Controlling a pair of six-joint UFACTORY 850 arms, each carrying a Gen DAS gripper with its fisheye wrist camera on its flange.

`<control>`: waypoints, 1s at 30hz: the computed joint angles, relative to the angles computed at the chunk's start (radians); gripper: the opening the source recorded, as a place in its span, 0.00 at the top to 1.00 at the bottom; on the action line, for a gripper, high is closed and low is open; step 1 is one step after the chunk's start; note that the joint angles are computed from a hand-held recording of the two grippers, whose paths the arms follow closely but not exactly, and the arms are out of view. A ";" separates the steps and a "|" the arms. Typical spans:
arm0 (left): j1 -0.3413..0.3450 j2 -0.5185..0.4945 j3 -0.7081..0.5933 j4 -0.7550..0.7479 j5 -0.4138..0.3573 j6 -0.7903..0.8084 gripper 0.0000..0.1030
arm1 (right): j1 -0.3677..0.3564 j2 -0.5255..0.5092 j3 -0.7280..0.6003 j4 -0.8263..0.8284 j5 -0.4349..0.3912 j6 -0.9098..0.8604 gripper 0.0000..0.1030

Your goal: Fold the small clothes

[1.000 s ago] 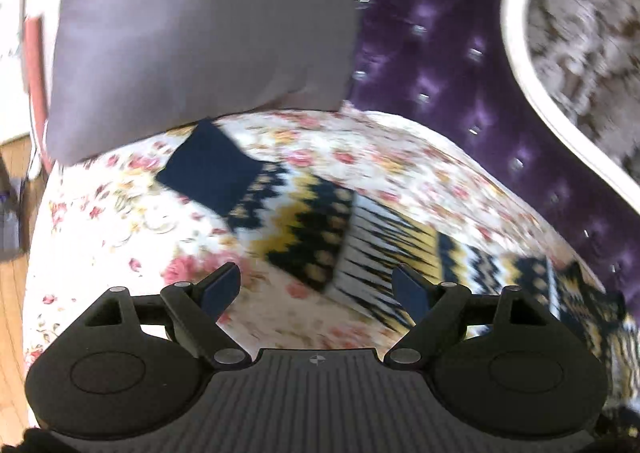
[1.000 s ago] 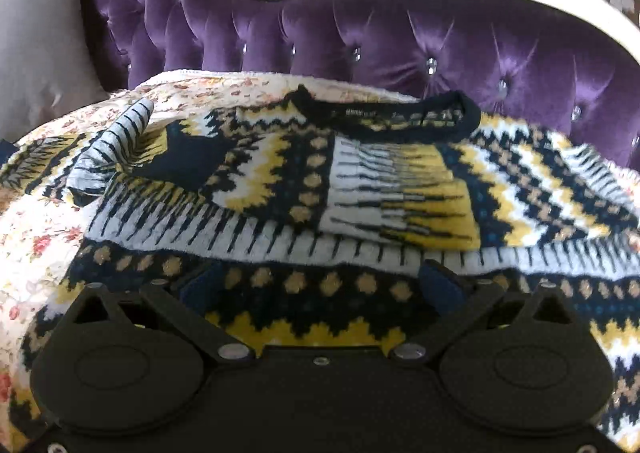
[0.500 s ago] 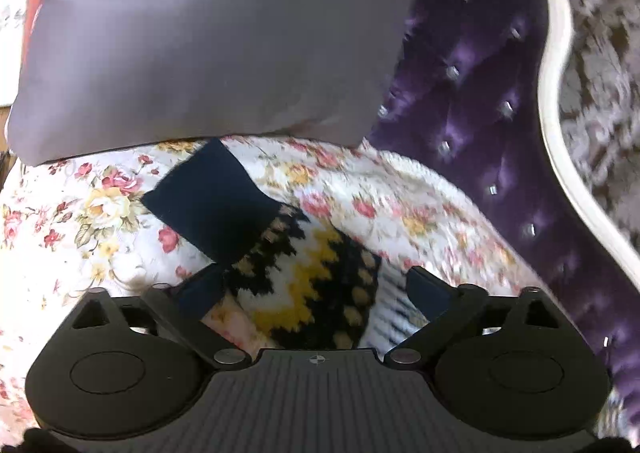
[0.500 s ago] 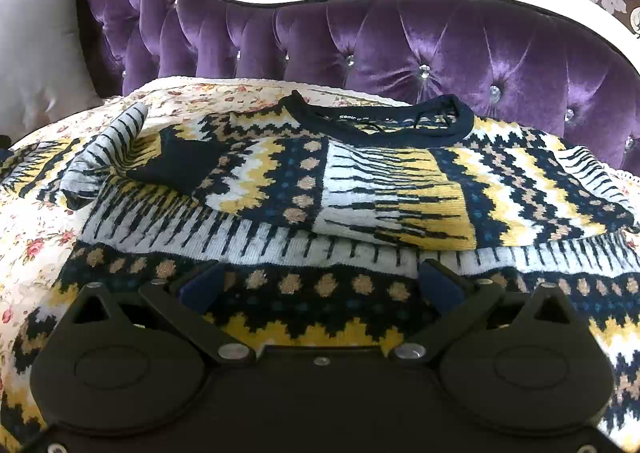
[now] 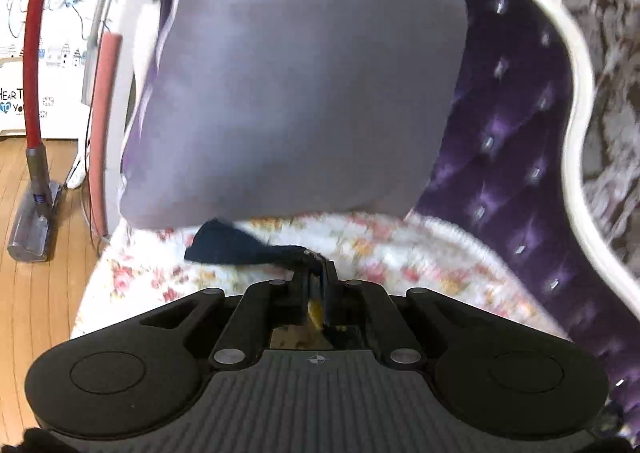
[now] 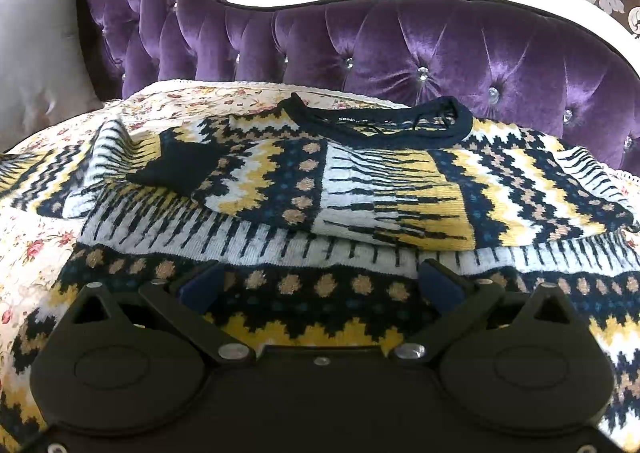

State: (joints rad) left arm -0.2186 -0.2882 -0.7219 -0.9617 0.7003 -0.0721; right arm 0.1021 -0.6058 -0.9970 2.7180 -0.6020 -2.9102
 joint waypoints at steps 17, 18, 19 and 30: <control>-0.286 -0.130 -0.484 0.174 -0.018 0.281 0.94 | -0.033 0.000 -0.017 -0.164 -0.012 0.199 0.00; -0.298 -0.173 -0.538 0.195 -0.056 0.271 0.94 | -0.045 0.004 -0.019 -0.209 -0.017 0.253 0.01; -0.309 -0.203 -0.574 0.208 -0.085 0.263 0.94 | -0.054 0.015 -0.011 -0.220 -0.029 0.276 0.01; -0.373 -0.470 -0.841 0.535 -0.376 0.011 0.56 | -0.175 0.080 0.039 -0.271 -0.036 0.367 0.01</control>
State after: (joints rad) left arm -0.5916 -0.7581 -1.5629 -0.4269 0.3246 -0.0614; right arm -0.0733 -0.5261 -0.9576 2.4475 -0.6383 -2.5433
